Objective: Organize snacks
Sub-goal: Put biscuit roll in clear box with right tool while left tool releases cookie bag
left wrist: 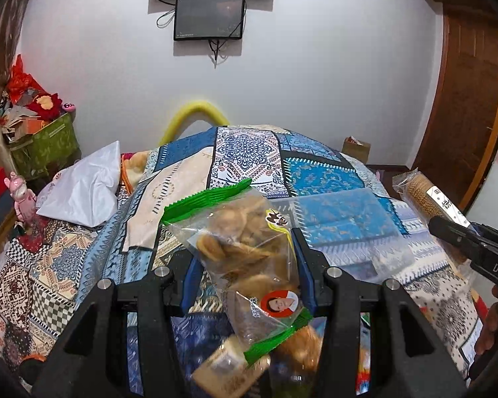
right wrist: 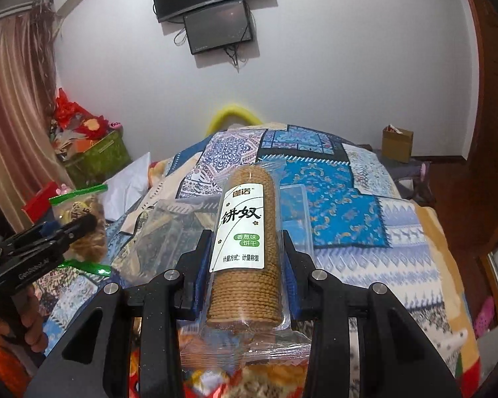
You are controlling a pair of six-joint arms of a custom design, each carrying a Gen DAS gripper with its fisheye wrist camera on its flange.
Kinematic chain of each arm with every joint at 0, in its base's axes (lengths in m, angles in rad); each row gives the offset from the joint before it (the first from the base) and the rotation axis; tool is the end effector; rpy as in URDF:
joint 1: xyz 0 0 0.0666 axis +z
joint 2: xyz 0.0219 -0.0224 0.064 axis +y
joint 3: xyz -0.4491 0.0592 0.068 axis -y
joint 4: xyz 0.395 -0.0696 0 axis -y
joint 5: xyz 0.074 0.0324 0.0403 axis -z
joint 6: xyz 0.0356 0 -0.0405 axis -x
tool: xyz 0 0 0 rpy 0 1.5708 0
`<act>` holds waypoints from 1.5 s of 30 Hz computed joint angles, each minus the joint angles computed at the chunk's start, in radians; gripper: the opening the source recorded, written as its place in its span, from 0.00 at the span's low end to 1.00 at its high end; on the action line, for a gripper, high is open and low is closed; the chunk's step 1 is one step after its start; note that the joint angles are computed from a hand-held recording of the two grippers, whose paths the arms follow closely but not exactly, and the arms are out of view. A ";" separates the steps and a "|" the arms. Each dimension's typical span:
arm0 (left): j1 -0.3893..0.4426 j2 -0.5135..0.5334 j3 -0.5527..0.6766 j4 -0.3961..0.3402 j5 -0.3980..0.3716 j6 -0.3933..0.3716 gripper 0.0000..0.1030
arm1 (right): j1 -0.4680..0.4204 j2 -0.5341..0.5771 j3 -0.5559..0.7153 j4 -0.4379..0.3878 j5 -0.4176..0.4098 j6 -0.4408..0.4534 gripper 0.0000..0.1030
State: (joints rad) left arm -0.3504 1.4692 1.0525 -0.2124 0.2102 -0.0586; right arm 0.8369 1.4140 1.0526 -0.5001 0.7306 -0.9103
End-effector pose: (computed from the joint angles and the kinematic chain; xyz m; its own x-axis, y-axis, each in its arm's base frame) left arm 0.4604 -0.1766 0.3602 -0.5228 0.2520 -0.8144 0.5257 0.8473 -0.0752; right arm 0.3218 0.3208 0.3687 -0.5187 0.3031 -0.7995 0.2406 0.9490 0.2037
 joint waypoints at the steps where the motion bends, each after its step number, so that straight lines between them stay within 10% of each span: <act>1: -0.004 0.014 0.012 -0.005 0.000 0.000 0.47 | -0.016 0.009 0.002 0.012 -0.021 0.013 0.33; 22: -0.097 0.288 0.243 -0.188 -0.098 -0.134 0.47 | -0.195 0.181 0.085 -0.029 -0.373 0.131 0.33; 32: -0.116 0.325 0.249 -0.211 -0.144 -0.169 0.50 | -0.204 0.223 0.115 -0.073 -0.419 0.161 0.35; 36: -0.115 0.309 0.233 -0.188 -0.160 -0.173 0.67 | -0.197 0.217 0.116 -0.080 -0.404 0.159 0.36; 45: -0.087 0.199 0.169 -0.151 -0.095 -0.134 0.73 | -0.165 0.128 0.084 -0.062 -0.302 0.108 0.61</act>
State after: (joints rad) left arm -0.4376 1.6682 1.2212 -0.3639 0.1157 -0.1924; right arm 0.6715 1.5423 1.1365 -0.5618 0.4283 -0.8020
